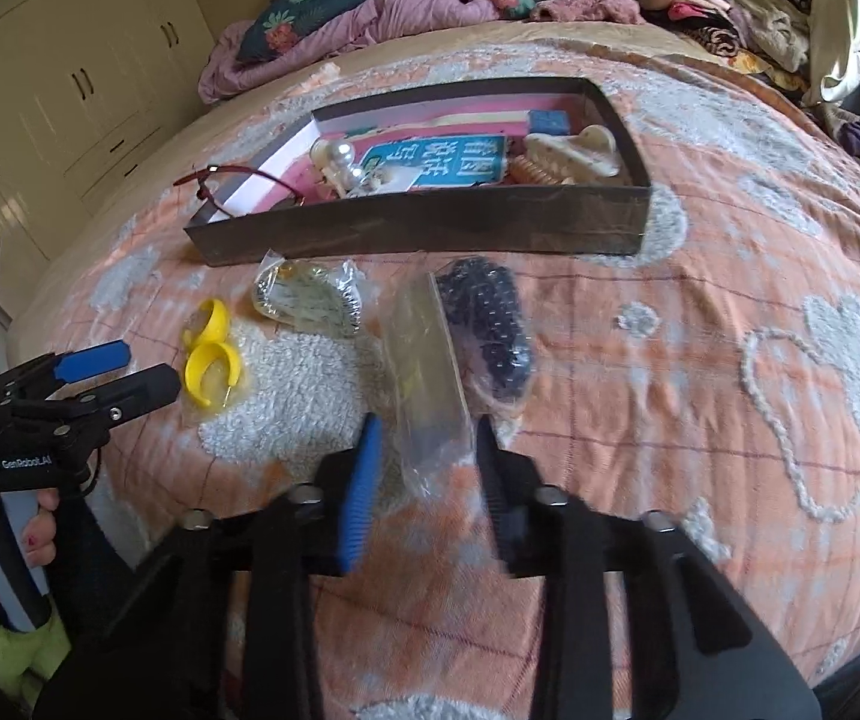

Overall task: Organize jewelry
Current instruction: 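Grasp the yellow hoop bag with the left tool while the right grasps the clear case, then carry the yellow hoop bag and clear case over the box and release both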

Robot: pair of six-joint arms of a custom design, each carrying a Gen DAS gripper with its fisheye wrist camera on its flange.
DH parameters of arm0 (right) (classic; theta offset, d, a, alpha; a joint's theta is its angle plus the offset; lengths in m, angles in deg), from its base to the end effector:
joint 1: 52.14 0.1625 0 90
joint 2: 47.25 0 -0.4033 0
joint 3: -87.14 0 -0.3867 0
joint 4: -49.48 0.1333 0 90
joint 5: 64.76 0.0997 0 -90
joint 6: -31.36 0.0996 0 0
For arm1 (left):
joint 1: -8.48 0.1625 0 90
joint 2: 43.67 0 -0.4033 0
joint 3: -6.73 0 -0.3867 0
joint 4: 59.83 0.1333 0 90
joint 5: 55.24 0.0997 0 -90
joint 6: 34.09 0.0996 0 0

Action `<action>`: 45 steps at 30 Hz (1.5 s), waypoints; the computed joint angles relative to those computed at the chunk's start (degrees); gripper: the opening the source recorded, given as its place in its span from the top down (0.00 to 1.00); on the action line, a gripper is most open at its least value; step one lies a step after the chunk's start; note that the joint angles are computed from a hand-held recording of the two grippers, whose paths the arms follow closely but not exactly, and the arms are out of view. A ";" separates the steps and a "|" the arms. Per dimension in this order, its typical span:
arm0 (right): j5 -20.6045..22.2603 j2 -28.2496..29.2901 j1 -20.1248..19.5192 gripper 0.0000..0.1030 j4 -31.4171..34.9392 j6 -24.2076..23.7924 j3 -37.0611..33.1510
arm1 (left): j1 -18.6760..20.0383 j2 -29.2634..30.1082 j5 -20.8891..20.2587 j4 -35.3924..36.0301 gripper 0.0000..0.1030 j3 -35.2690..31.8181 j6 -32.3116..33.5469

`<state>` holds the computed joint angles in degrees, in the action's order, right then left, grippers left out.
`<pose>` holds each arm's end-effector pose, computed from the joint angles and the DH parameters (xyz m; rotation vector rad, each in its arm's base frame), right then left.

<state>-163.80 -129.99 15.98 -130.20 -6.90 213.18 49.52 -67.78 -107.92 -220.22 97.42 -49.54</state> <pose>-0.0669 -0.4822 0.3017 0.2705 -2.4695 0.8222 -0.3454 -0.5575 -0.1000 0.7141 2.4722 -0.5355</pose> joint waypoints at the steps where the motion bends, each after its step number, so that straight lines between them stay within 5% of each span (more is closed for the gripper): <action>1: 0.28 0.01 0.12 0.82 0.00 -0.37 -0.04 | 0.10 0.25 -0.03 0.05 0.09 -0.30 0.14; 16: -0.15 4.43 1.74 0.83 -0.16 -3.11 -3.89 | 1.45 4.41 -0.28 1.74 0.10 -6.13 -0.87; 19: 0.75 4.59 1.39 0.83 0.15 -2.38 -4.34 | 0.98 5.37 0.59 0.99 0.30 -6.65 0.95; 22: 1.75 4.49 1.16 0.87 -0.68 -2.87 -4.15 | 0.49 5.66 1.38 0.38 0.33 -6.47 2.70; 23: 2.35 4.20 1.02 0.88 -0.77 -2.94 -3.96 | 0.53 5.54 1.26 -0.17 0.47 -6.20 2.99; 24: 2.99 3.80 0.84 0.88 -0.67 -2.93 -3.78 | 0.56 5.18 0.93 -1.18 0.79 -5.64 3.30; 32: 7.66 -0.49 -0.27 0.89 -0.61 -1.94 -1.53 | 0.63 2.02 -1.13 -3.89 0.89 -2.27 3.01; 45: 12.65 -7.20 -0.66 0.89 -1.00 -1.53 0.98 | -1.31 -1.68 -2.61 -10.30 0.90 -0.01 4.38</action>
